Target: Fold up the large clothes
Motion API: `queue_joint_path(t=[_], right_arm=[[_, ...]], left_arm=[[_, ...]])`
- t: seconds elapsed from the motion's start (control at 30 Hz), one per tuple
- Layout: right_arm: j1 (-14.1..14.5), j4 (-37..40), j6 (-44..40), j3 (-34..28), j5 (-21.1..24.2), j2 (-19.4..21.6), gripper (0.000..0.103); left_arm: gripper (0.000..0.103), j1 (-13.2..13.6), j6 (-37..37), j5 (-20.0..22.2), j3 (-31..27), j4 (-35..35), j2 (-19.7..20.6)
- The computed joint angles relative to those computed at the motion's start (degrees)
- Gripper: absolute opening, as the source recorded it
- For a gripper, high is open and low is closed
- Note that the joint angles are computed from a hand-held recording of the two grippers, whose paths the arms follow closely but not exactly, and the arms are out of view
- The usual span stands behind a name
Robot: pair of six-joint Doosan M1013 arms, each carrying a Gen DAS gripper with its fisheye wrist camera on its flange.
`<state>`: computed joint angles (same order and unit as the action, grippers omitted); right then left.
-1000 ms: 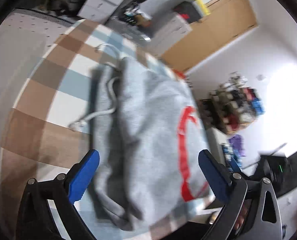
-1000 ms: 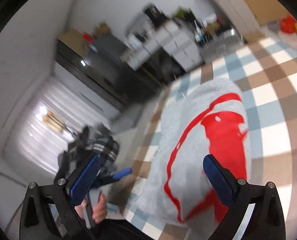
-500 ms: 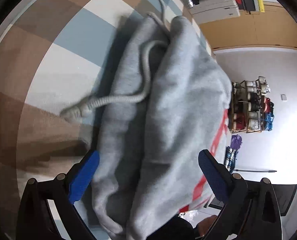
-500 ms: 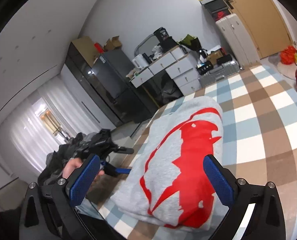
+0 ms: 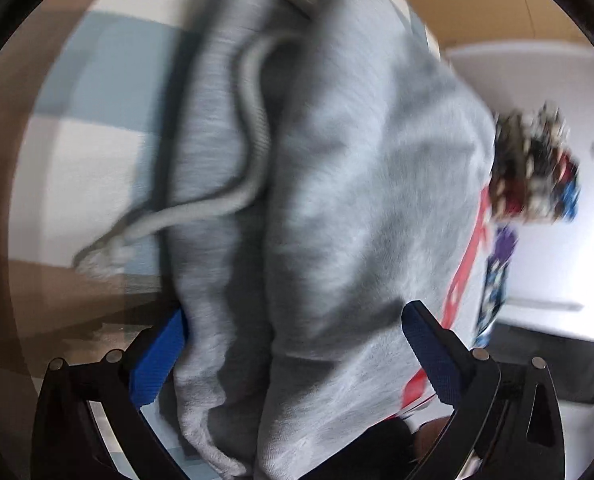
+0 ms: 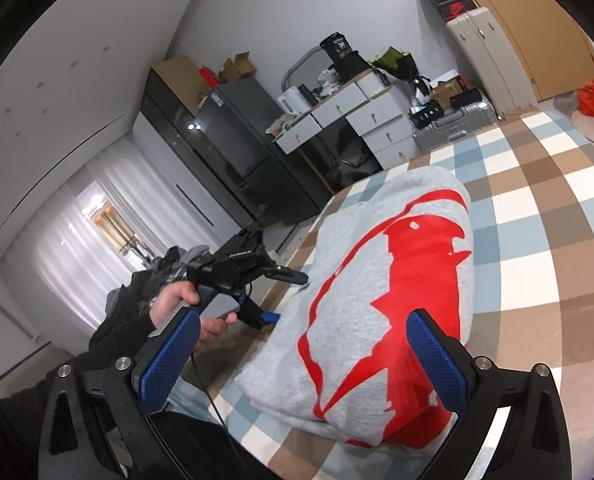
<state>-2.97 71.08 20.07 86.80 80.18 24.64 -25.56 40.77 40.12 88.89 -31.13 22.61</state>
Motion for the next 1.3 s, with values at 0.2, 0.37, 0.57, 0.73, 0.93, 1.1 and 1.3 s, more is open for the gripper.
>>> queue_joint_path(t=[0.2, 0.37, 0.57, 0.73, 0.93, 1.1, 1.3], right_arm=[[-0.17, 0.17, -0.74, -0.13, -3.02, 0.17, 0.103], [0.01, -1.31, 1.77, -1.69, -2.43, 1.31, 0.103], [0.72, -5.18, 7.21, -4.99, -4.36, 2.88, 0.103], [2.88, -15.32, 28.74, -18.76, 4.13, 11.66, 0.103], [5.92, -21.02, 41.93, -34.78, 21.06, 23.34, 0.103], [7.44, -20.63, 42.87, -41.47, 31.75, 27.85, 0.103], [9.43, -26.34, 37.69, -40.24, 31.76, 26.04, 0.103]], left_arm=[[0.101, -0.85, 9.34, 1.16, -2.51, -2.02, 1.05], [0.101, -0.71, 10.0, 0.28, -0.29, -2.56, 0.37], [0.101, 1.24, 15.92, -6.15, 5.34, -14.73, -1.96], [0.101, 1.08, 16.34, -4.3, 4.28, -13.16, -1.42], [0.058, 0.96, 19.27, -1.62, 0.84, -11.44, 0.7], [0.051, 1.38, 24.02, -4.26, 2.98, -16.32, 0.03], [0.063, 1.89, 30.32, -6.17, 6.62, -22.4, -1.68]])
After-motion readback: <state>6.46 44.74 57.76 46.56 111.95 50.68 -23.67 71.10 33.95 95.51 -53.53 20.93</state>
